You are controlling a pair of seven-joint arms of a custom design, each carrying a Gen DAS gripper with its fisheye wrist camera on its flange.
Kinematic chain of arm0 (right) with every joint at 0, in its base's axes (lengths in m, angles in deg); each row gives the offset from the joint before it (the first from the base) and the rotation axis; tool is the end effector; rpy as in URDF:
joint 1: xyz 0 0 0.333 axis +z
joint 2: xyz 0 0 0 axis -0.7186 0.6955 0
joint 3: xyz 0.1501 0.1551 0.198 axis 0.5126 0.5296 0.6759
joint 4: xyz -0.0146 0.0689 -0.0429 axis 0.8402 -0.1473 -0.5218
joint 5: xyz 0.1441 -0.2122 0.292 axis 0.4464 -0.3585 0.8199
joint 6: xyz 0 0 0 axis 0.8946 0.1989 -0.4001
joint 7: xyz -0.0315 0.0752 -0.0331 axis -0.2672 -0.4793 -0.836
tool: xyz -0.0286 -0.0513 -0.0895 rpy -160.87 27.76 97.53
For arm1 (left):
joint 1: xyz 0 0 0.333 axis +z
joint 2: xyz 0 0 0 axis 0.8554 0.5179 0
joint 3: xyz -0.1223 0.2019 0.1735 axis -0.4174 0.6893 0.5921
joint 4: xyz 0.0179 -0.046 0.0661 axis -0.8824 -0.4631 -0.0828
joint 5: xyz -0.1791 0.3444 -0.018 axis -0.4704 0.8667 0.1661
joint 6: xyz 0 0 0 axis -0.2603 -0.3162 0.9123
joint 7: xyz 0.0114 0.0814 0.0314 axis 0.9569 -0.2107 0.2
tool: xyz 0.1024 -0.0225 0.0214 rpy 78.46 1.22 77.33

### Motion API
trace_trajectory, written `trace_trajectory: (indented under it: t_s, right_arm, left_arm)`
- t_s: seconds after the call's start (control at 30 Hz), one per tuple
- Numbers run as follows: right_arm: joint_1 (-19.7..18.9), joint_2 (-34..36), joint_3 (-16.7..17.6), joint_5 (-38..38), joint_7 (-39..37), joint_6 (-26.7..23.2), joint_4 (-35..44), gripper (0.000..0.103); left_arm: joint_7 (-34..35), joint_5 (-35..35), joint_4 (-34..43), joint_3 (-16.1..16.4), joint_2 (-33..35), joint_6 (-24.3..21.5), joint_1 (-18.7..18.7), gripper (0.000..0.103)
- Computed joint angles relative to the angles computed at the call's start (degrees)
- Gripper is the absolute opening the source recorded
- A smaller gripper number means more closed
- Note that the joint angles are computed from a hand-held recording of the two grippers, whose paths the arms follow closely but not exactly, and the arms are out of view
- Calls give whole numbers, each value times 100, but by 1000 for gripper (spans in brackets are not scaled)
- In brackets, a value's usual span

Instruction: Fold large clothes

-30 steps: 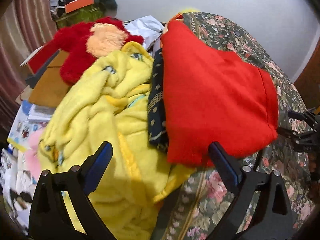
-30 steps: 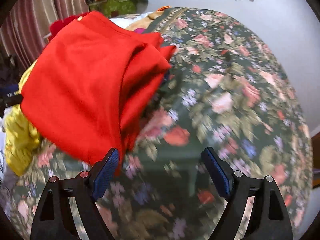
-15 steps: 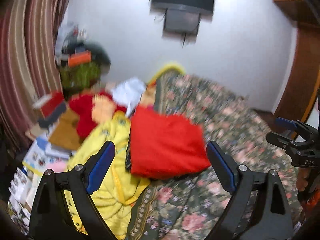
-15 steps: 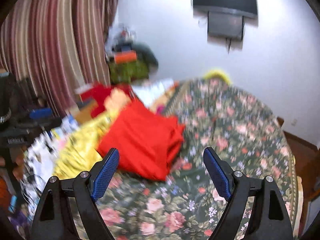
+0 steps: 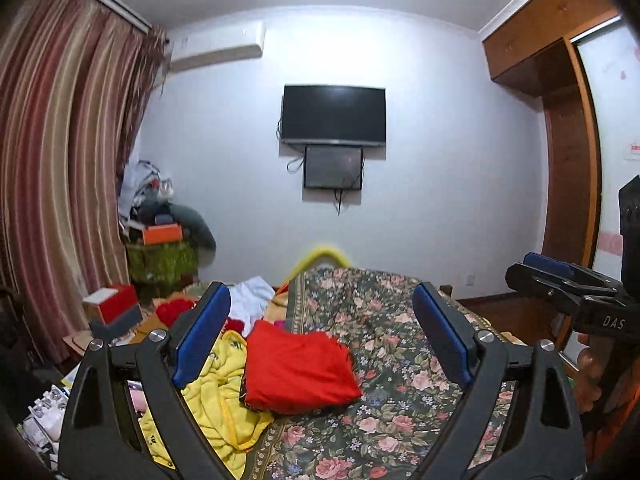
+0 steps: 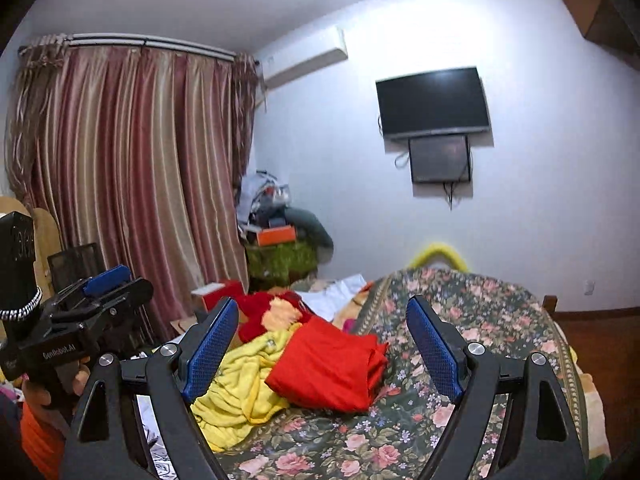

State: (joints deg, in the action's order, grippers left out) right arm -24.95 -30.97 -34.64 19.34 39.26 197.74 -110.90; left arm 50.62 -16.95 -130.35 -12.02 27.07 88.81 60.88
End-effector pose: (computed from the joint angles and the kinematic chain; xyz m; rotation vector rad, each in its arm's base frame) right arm 0.5589 0.2943 0.8271 -1.6031 0.6439 -0.4045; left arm 0.4076 -0.1746 0.8183 -1.4306 1.0366 -0.9362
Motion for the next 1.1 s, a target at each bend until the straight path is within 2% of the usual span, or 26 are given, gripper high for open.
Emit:
trace_trajectory:
  t_s: [0.17,0.4,0.53,0.6,0.7,1.1]
  right_arm:
    - [-86,-825,14,647,-392,261,-1124,84]
    - [103,-1370,-171,474,-232,509,-1976,84]
    - [177,-1470,-222,85,-46,639,-2139,85]
    - [194,-1511,-237,-23,33,705,-2201,94]
    - [213,-1579,-246,-8,46,868,-2311,102]
    - [226,-1494,-261,-408,318,810,-2204,103]
  left_arm:
    - [-248,193,-149,-238,-162,-183,9,94]
    - [-357,225,-245,-350,-235,-446,-64,94]
    - [-400,180,-282,-341,-241,-518,-134,99]
    - [-422,184,-259,-369,-221,-590,-151,100]
    - [-436,186,-279,-364,-214,-637,-193,100]
    - [-457,149,-249,-335,-128,-794,-283,102]
